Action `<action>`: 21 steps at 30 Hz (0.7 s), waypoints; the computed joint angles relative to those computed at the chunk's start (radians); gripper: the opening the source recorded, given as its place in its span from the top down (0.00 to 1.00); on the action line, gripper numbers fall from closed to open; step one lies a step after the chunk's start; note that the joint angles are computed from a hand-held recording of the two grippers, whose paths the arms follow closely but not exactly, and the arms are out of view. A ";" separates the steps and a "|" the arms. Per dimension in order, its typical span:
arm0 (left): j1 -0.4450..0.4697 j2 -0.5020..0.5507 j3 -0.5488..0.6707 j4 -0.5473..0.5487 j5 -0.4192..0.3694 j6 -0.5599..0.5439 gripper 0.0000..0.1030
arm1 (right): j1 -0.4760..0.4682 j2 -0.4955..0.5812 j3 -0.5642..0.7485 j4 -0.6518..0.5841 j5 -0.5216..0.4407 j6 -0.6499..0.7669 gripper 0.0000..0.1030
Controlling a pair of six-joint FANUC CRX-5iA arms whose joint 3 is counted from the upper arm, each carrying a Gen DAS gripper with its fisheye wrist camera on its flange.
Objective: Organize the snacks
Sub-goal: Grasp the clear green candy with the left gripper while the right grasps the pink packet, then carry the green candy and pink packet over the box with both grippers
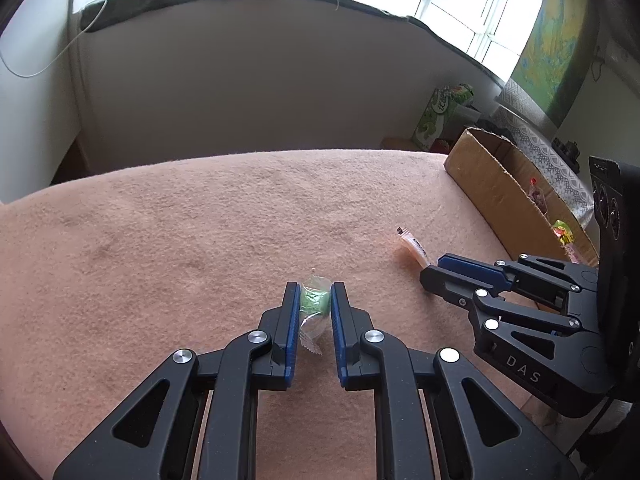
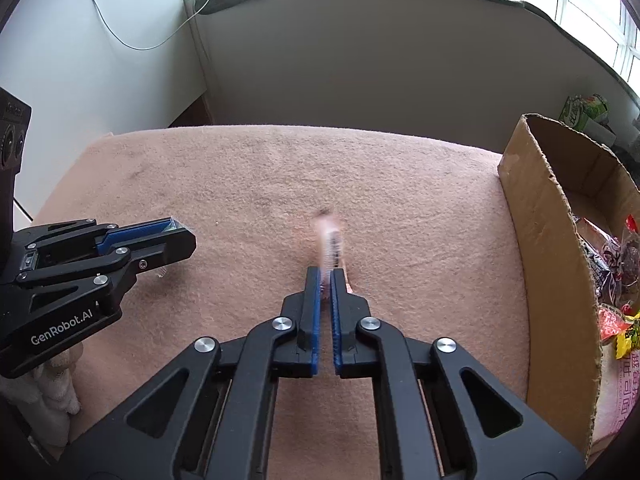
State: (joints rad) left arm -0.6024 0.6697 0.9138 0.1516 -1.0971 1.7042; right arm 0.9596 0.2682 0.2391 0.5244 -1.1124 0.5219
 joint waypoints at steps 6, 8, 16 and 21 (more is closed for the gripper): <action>-0.001 -0.042 -0.053 -0.006 0.027 0.006 0.87 | -0.007 0.009 0.023 -0.036 0.001 0.028 0.95; -0.002 -0.050 -0.062 -0.014 0.030 0.012 0.87 | -0.007 0.007 0.019 -0.031 0.009 0.023 0.95; -0.005 -0.062 -0.072 -0.021 0.042 0.025 0.87 | -0.003 -0.021 -0.008 0.004 0.027 -0.016 0.97; -0.006 -0.072 -0.086 -0.022 0.050 0.034 0.87 | -0.027 0.005 0.044 -0.073 0.006 0.036 0.94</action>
